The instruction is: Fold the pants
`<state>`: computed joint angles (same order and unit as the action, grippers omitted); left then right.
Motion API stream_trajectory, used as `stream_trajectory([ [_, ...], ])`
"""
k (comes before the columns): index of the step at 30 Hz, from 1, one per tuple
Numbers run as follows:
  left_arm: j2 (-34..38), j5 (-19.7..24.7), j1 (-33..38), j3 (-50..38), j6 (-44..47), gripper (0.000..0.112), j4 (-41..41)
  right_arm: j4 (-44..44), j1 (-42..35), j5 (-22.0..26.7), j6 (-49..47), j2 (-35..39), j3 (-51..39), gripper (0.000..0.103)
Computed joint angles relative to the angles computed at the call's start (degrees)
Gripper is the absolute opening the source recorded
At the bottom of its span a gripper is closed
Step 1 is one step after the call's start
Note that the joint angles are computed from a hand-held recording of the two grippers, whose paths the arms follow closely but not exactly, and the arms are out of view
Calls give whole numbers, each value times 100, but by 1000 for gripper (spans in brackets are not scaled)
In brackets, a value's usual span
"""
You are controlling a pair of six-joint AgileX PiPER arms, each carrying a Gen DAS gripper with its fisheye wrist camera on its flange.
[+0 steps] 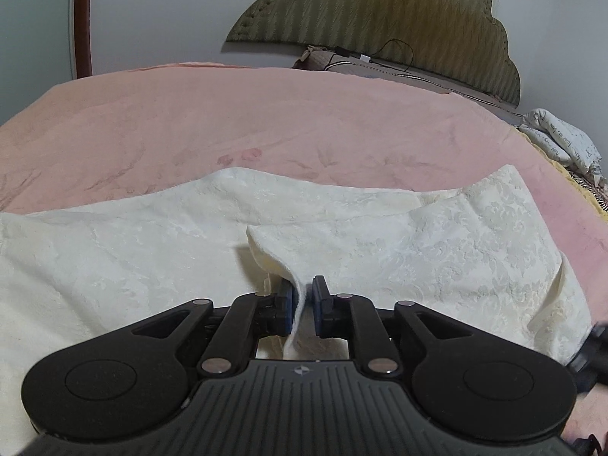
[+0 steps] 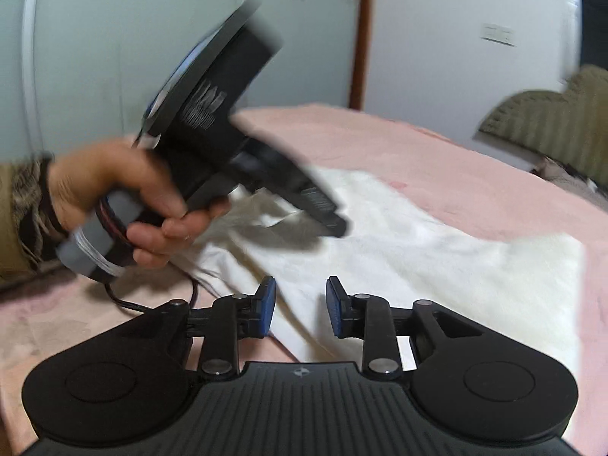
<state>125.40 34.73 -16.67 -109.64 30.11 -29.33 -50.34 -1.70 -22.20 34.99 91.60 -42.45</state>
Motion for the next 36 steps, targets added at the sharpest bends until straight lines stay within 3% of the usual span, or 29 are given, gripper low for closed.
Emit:
stream_trajectory([
  [2,-18,-106,-34,68,-43,21,14,583,-373,-164,-278,-235,360,31],
  [4,1,-138,-39,60,-57,23,29,667,-695,231,-63,-219,291,44],
  [6,12,-116,-37,32,-72,29,57,-165,-867,681,768,4,89,47],
  [7,17,-110,-40,12,-131,29,116,-738,-996,563,1126,-42,176,47],
  [10,-197,-506,-194,281,-1014,51,1056,-1306,-1305,240,1469,-437,529,48],
  [13,-568,-1104,-302,786,-1787,50,1785,-172,-1406,157,426,-721,825,48],
  [17,-1019,-1532,-428,1165,-1559,51,1452,2065,-1510,121,-1321,-726,865,48],
  [20,-1012,-1384,-659,995,-794,53,936,2538,-1830,-21,-1478,-594,904,48],
  [25,-432,-1035,-1350,236,-1020,59,1717,2554,-2116,35,-2173,-785,1202,48],
  [31,605,-673,-2042,-1138,-1905,66,3056,3233,-1769,-1566,-4710,-802,2133,48],
  [34,1128,-489,-2254,-1897,-2126,67,3526,4164,-1288,-1429,-5717,-551,2049,48],
  [36,1518,-299,-2393,-2481,-2433,68,4072,4857,-1050,-1607,-6239,-313,2011,48],
])
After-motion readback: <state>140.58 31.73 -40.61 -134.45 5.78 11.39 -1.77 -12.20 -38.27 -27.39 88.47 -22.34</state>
